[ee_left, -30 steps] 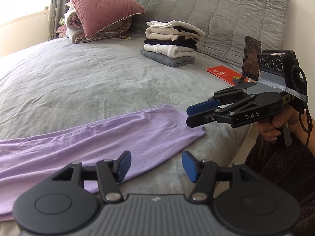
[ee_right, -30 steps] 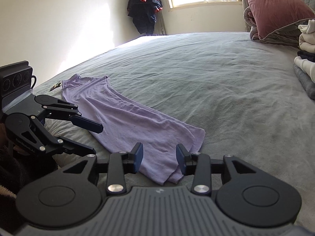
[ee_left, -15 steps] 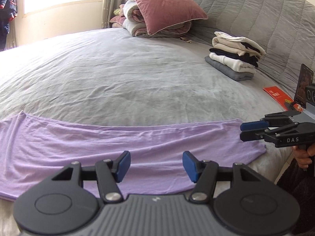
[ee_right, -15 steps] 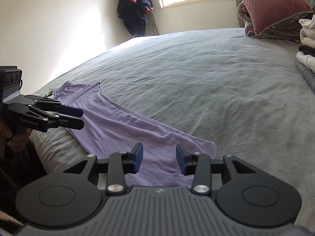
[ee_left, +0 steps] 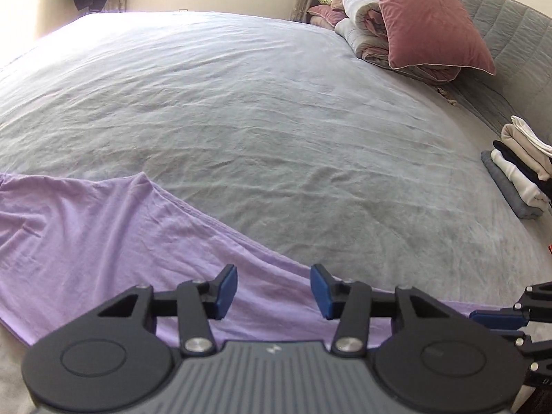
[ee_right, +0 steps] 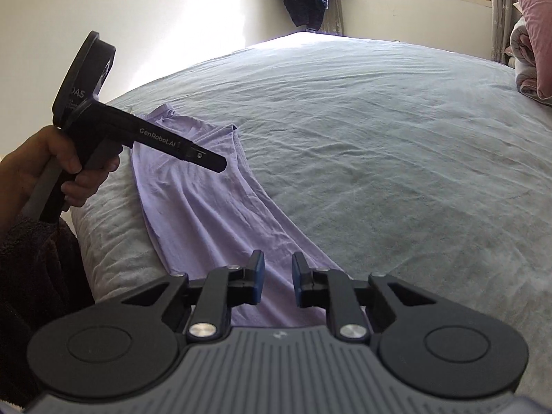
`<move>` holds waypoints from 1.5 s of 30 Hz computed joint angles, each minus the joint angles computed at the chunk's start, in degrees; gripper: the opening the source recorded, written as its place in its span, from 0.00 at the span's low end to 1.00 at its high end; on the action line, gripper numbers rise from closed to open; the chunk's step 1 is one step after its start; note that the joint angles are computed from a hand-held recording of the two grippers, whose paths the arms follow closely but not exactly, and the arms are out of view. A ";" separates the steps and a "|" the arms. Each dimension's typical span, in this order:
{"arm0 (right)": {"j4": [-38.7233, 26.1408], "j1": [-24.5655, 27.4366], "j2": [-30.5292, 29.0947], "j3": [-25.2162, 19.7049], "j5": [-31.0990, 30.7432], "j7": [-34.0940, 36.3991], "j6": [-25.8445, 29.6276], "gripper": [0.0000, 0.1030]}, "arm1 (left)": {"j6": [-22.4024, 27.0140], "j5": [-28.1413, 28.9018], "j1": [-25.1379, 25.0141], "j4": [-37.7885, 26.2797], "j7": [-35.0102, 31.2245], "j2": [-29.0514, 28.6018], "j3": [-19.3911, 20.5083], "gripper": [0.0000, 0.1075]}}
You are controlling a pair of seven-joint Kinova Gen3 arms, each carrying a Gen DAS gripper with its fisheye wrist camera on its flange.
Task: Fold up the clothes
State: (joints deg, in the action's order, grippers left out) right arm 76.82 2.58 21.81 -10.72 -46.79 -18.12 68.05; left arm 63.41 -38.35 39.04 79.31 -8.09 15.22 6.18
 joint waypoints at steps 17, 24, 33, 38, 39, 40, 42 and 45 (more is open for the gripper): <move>-3.67 -1.38 7.46 -3.06 0.17 -1.69 -1.31 0.18 | 0.20 -0.71 -0.87 1.19 9.71 2.71 -2.03 0.20; -2.51 -2.49 6.96 -3.68 1.04 -0.08 -4.41 0.18 | 2.55 -2.41 0.49 0.41 10.16 3.88 -2.68 0.03; 2.95 -1.51 3.92 -4.84 -1.87 7.63 -9.55 0.03 | 1.96 -6.13 2.16 1.74 15.49 3.31 -3.13 0.01; 5.51 -0.34 2.16 -4.61 -5.83 11.34 -11.88 0.02 | 1.51 -9.60 3.04 2.41 19.08 2.99 -3.05 0.01; 5.84 -0.49 1.93 -4.38 -6.14 11.57 -12.42 0.02 | 1.14 -10.13 3.04 2.60 19.51 3.01 -2.97 0.01; 5.90 -0.82 1.85 -4.08 -6.02 11.43 -12.70 0.02 | 0.74 -10.08 2.71 2.56 19.07 3.15 -2.73 0.01; 5.45 -2.05 2.15 -3.30 -4.37 10.06 -12.97 0.02 | -0.22 -8.65 1.58 2.42 17.19 3.62 -2.33 0.02; 5.23 -3.30 2.57 -2.79 -2.13 7.91 -13.76 0.04 | -2.64 -8.39 1.38 3.94 17.53 3.35 -2.87 0.07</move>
